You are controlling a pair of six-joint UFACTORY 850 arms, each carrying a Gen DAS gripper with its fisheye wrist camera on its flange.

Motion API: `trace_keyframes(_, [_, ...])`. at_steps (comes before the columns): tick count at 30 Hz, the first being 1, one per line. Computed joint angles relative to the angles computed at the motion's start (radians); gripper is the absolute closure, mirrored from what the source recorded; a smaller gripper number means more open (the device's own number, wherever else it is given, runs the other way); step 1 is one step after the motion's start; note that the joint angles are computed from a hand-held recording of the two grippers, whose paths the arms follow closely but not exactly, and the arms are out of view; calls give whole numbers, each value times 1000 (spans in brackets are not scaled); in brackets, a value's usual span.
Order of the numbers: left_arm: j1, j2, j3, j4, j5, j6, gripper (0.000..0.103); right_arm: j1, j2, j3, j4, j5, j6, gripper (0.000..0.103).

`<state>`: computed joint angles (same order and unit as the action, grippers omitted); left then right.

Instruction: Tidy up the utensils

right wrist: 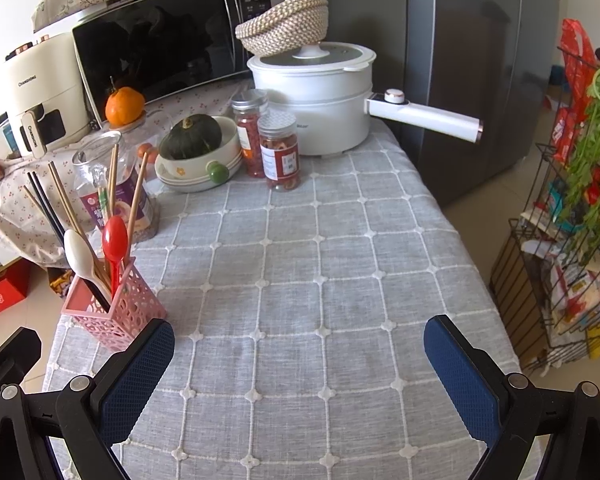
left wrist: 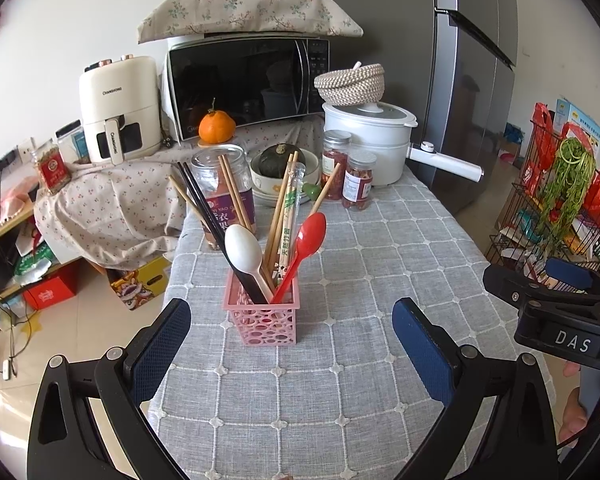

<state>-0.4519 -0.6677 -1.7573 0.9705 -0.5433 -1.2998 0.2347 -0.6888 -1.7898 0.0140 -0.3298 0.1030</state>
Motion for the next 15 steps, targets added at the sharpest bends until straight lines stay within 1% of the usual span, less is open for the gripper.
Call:
trace_keyframes(9, [-1,-7,-10,-15,-6,14,1,-1,-1,-3,30,-10,-22,1])
trace_keyframes(15, [5,-9,-15,-51,5,40,1,-5,-6,-11,53,-17,-40,1])
